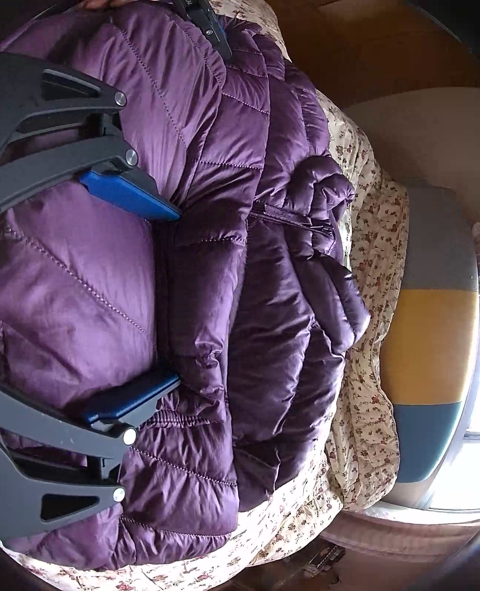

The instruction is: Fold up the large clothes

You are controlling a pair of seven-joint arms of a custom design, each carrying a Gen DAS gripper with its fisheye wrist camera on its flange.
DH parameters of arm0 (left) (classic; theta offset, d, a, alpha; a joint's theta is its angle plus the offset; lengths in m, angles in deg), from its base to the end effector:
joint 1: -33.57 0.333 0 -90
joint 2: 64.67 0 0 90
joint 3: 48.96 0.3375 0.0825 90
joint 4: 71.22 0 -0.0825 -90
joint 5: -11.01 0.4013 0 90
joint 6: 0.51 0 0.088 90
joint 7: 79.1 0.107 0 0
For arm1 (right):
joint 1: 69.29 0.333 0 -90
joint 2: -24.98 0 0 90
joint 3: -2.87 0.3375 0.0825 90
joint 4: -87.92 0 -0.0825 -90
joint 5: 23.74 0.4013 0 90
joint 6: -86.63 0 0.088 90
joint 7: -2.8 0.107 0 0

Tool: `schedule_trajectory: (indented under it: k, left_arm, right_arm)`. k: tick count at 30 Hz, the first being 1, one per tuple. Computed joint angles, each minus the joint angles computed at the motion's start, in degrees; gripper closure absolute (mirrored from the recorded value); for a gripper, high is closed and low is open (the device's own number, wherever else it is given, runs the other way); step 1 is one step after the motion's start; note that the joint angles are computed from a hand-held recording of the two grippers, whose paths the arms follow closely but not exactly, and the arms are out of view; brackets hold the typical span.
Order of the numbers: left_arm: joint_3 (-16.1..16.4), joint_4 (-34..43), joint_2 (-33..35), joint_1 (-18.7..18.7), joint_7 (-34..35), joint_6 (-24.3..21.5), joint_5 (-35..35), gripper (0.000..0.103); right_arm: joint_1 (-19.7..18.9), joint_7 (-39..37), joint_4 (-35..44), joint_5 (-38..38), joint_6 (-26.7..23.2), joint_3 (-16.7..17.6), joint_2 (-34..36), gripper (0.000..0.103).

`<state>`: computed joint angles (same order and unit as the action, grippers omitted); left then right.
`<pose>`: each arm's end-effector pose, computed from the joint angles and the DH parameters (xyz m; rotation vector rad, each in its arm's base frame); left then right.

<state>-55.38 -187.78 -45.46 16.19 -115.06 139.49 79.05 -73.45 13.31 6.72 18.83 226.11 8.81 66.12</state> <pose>0.5728 -0.2485 0.2961 -2.3305 0.8536 -0.5657 0.7834 0.0074 0.3145 -2.3328 0.8475 -0.2697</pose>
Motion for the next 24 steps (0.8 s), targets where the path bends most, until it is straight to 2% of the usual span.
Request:
schedule_trajectory:
  k: [4, 6, 7, 9, 12, 13, 18, 24]
  left_arm:
    - [-0.3, 0.6, 0.1, 0.3, 2.3, -0.5, -1.8, 0.030]
    - [-0.9, 1.7, 0.0, 0.1, 5.1, -2.8, -4.8, 0.030]
    - [-1.2, 2.1, -0.3, -0.5, 5.5, -4.5, -5.7, 0.026]
    - [-1.7, 2.6, -1.1, -2.2, 4.4, -7.2, -5.4, 0.025]
    - [-2.6, 2.9, -1.8, -3.8, 3.1, -8.1, -3.8, 0.025]
    - [-2.9, 3.2, -1.8, -4.2, 3.1, -8.1, -3.4, 0.025]
    - [-3.5, 5.8, 0.3, -5.6, 4.7, -7.3, -3.2, 0.025]
    - [-2.5, 8.0, 3.8, -5.7, 7.3, -4.7, -6.6, 0.024]
  right_arm:
    - [-0.1, 0.1, 0.3, -0.1, -0.1, 0.0, 0.1, 0.022]
    - [0.0, 0.1, 0.2, -0.1, 0.1, 0.0, 0.0, 0.022]
    - [0.1, 0.4, 0.5, -0.3, -0.1, -0.1, 0.1, 0.021]
    - [0.1, 0.9, 0.8, -0.7, -1.0, -0.3, -0.2, 0.020]
    - [-0.4, 2.3, 1.3, -1.5, -3.8, -0.8, -1.2, 0.017]
    - [-1.3, 2.9, 2.0, -1.0, -6.0, -0.7, -1.5, 0.016]
    - [-4.0, 3.7, 3.4, 0.0, -10.1, -2.0, -2.3, 0.016]
    - [-3.8, 7.5, 6.4, -4.2, -9.0, -4.3, 1.0, 0.015]
